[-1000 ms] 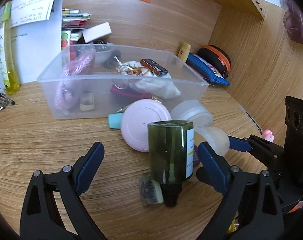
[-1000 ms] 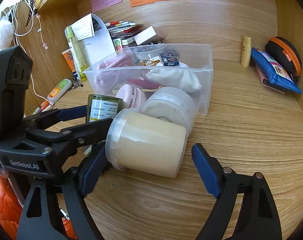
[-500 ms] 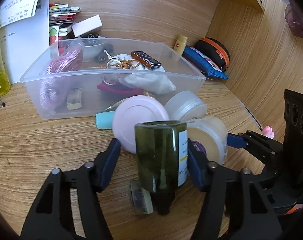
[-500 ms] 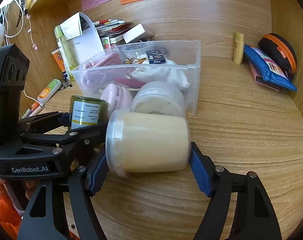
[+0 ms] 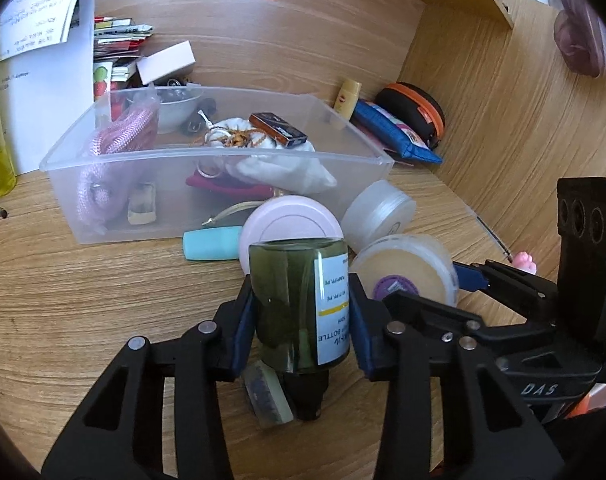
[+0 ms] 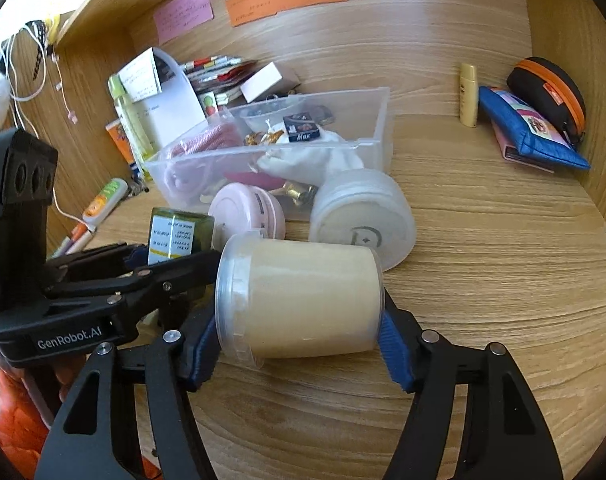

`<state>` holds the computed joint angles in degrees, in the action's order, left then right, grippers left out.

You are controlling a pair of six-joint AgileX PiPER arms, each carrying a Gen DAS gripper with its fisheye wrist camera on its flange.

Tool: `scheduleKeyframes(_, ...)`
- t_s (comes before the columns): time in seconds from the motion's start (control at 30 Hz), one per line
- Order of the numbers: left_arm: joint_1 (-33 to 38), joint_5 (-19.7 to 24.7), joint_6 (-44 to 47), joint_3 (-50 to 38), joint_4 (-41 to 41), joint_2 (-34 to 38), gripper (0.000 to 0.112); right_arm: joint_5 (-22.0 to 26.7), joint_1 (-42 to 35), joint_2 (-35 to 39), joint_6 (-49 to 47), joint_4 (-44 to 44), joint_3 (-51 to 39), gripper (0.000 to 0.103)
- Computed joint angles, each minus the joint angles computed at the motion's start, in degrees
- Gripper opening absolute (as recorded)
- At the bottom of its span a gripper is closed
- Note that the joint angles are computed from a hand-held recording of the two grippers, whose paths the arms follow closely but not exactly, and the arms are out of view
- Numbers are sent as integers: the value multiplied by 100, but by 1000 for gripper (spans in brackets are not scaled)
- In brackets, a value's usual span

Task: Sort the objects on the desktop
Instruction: 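Lower the green jar into the clear box while the right tool releases the cream tub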

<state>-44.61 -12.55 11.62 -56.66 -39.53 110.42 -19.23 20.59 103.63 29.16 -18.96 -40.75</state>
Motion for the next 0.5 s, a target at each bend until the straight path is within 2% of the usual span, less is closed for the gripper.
scheduleKeyframes(0.5, -177, -610, 559, 550, -665, -772, 41, -333, -442, -652, 1725, -1754, 177, 64)
